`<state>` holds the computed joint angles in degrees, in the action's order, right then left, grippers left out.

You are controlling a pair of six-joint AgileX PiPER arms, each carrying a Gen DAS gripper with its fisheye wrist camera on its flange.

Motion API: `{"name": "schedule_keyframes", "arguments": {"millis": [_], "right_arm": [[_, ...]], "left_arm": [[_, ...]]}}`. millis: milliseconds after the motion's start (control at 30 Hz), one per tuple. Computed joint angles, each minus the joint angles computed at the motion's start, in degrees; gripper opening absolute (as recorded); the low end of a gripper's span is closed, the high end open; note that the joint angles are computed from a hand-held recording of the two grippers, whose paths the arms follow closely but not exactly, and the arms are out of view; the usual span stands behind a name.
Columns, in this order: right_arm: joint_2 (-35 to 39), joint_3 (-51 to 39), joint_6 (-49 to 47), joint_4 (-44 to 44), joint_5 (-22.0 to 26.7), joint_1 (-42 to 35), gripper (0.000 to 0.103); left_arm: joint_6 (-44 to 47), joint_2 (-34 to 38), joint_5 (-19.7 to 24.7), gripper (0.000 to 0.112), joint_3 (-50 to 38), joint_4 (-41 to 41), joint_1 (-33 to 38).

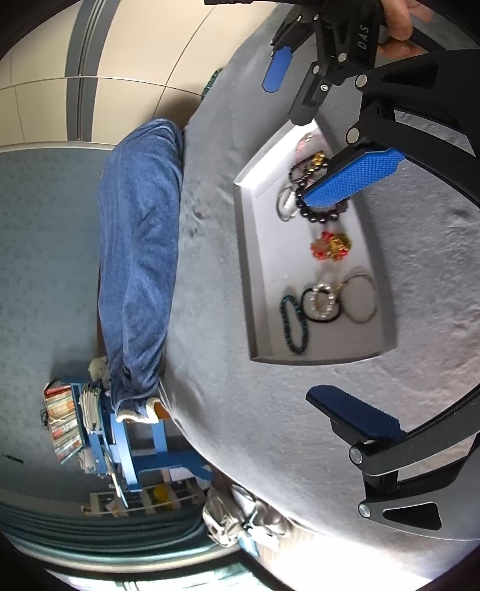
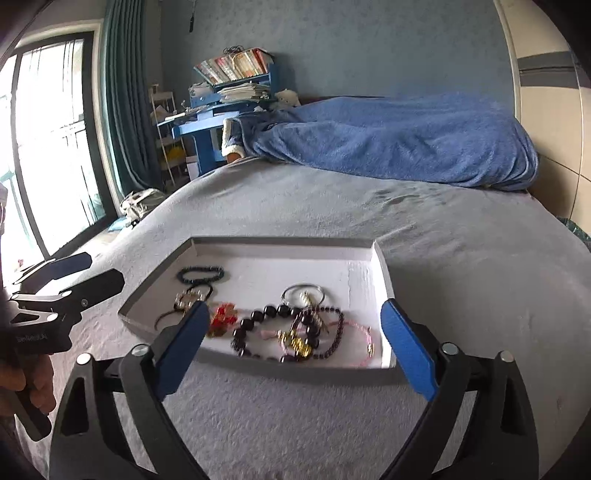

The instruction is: Organize jewelry

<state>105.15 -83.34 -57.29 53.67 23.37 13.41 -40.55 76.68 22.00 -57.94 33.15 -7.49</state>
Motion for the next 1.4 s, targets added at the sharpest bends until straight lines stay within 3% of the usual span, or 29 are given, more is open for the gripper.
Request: {"name": "schedule_keyframes", "arguments": {"millis": [200,400,567,1000,1400], "right_arm": [[-2.9,7.9,-12.0,10.3,-3.2,0.4,0.093],[-4.3,14.2,-27.8,25.8,-6.6,0.9,0.093],[-5.0,16.3,-38.0,36.9,-6.7,0.2,0.095],[-6.0,18.8,-48.0,45.5,-6.3,0.7,0.097],[-6.1,18.7,-46.1,44.0,-6.4,0.7,0.097]], "left_arm": [[-18.8,-3.2,-1.1,0.097,7.9,14.8,-3.1],[-42.9,-5.0,-1.0,0.097,14.6,37.5,-6.3],[-51.9,-6.3,-0.2,0.097,16.9,45.4,-7.1],[-52.9,-6.2,0.3,0.098,17.4,46.6,-8.4],[-51.0,-5.8,0.2,0.098,16.8,44.8,-8.4]]}}
